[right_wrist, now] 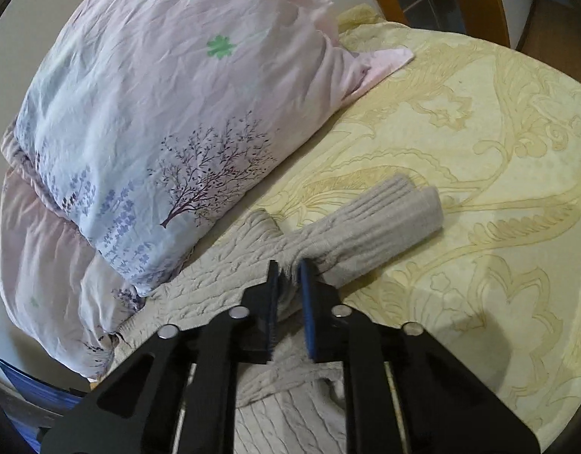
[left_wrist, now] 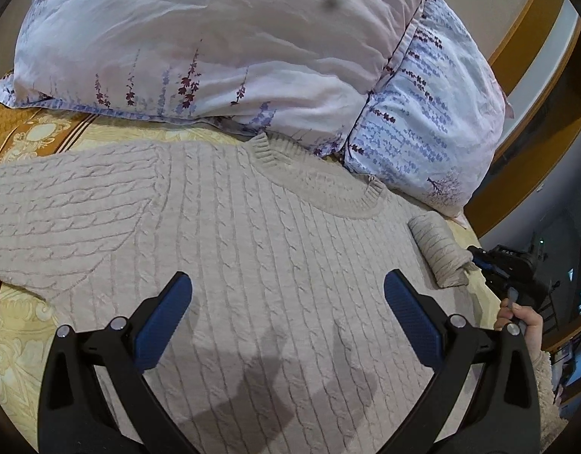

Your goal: Fold small clothes

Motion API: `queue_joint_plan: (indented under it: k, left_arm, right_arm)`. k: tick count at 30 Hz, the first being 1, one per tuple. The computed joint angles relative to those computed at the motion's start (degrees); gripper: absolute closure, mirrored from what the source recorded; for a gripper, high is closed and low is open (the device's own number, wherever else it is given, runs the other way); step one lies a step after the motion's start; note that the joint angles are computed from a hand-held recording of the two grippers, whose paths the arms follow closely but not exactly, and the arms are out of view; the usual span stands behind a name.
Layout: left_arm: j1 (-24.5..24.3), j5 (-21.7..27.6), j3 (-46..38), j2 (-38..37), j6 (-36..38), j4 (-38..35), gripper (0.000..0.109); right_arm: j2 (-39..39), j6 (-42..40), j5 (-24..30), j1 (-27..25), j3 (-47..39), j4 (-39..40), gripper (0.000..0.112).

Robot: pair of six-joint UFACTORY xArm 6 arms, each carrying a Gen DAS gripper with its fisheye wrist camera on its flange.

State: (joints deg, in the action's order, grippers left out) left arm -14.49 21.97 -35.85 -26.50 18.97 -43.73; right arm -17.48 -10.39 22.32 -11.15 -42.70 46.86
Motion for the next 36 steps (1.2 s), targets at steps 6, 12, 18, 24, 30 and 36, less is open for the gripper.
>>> queue_joint_plan:
  k: [6, 12, 18, 24, 30, 36]
  left_arm:
    - [2.7, 1.6, -0.6, 0.1, 5.0, -8.7, 0.008]
    - [4.7, 1.6, 0.0, -0.8, 5.7, -13.3, 0.013]
    - [8.1, 7.1, -0.5, 0.5, 4.8, -15.3, 0.026]
    - [8.0, 10.9, -3.6, 5.2, 4.0, -16.3, 0.045]
    - [6.2, 10.7, -7.0, 9.9, -0.9, -12.5, 0.051]
    - [5.1, 9.9, -10.7, 14.0, -3.4, -10.9, 0.054]
  right_arm:
    - [-3.7, -14.0, -4.2, 8.9, -1.1, 7.6, 0.103]
    - [-1.0, -31.2, 7.3, 23.3, -8.3, 12.3, 0.102]
    - [1.8, -28.7, 12.7, 27.0, -9.7, 9.0, 0.061]
    - [-6.0, -21.0, 16.6, 17.8, -1.9, 7.3, 0.058]
    - [-12.9, -10.4, 21.0, 4.0, 7.2, 8.9, 0.059]
    - [-11.9, -8.3, 17.1, -2.9, 10.1, 16.1, 0.061]
